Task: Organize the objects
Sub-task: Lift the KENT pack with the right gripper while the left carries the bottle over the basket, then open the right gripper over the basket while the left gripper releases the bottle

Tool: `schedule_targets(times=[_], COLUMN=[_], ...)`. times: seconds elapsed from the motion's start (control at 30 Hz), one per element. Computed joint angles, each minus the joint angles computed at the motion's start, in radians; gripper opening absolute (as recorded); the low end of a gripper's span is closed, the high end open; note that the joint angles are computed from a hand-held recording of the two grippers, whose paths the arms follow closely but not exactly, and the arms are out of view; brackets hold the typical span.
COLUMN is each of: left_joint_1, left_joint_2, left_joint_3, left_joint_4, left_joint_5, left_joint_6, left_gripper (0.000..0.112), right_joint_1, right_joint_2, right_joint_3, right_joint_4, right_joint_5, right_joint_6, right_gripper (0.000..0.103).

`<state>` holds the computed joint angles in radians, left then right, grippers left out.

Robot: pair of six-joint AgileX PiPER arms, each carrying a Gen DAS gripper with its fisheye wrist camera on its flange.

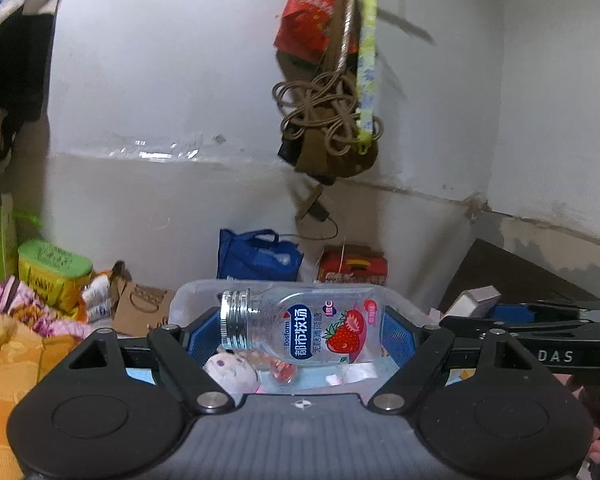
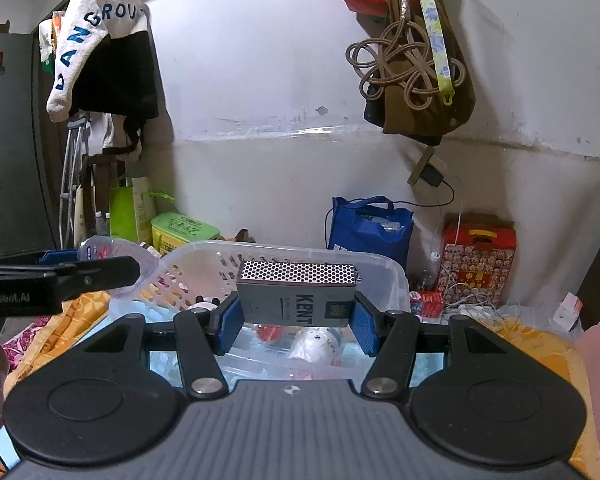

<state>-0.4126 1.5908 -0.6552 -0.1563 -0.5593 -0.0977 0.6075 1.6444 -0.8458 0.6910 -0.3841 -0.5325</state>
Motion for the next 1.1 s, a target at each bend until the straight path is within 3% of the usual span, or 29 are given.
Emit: schedule_targets(times=[0.2, 0.4, 0.6, 0.67, 0.77, 0.9, 0.93, 0.97, 1.03, 1.1], left_joint_1=[0.019, 0.032, 0.056, 0.07, 0.079, 0.062, 0.056, 0.046, 0.033, 0.034], left_joint_2=[0.019, 0.09, 0.217, 0.248, 0.27, 0.287, 0.294, 0.302, 0.303, 0.291], left_joint_3=[-0.028, -0.168, -0.339, -0.375, -0.395, -0.402, -0.407, -0.414, -0.407, -0.388], left_joint_4=[-0.01, -0.082, -0.233, -0.203, -0.189, -0.26, -0.279, -0.337, -0.422, -0.392], left_joint_5=[0.01, 0.14, 0.275, 0.298, 0.307, 0.299, 0.3, 0.294, 0.259, 0.237], left_joint_6=[0.004, 0.094, 0.24, 0.212, 0.203, 0.292, 0.327, 0.393, 0.471, 0.436], left_gripper=[0.085, 0.085, 0.085, 0.085, 0.085, 0.085, 0.086, 0.09, 0.096, 0.098], right_joint_1=[0.006, -0.031, -0.098, -0.102, -0.059, -0.073, -0.069, -0.065, -0.062, -0.077], right_joint_2=[0.027, 0.113, 0.226, 0.232, 0.229, 0.239, 0.243, 0.247, 0.242, 0.222], right_joint_3=[-0.025, -0.163, -0.328, -0.325, -0.299, -0.303, -0.303, -0.305, -0.283, -0.255], right_joint_4=[0.025, 0.201, 0.581, 0.547, 0.555, 0.421, 0.412, 0.419, 0.328, 0.183], right_joint_5=[-0.004, 0.057, 0.178, 0.187, 0.109, 0.139, 0.125, 0.107, 0.061, 0.059], right_joint_6=[-0.041, -0.224, -0.556, -0.51, -0.559, -0.442, -0.434, -0.44, -0.332, -0.177], right_gripper=[0.06, 0.06, 0.06, 0.06, 0.06, 0.061, 0.069, 0.087, 0.102, 0.103])
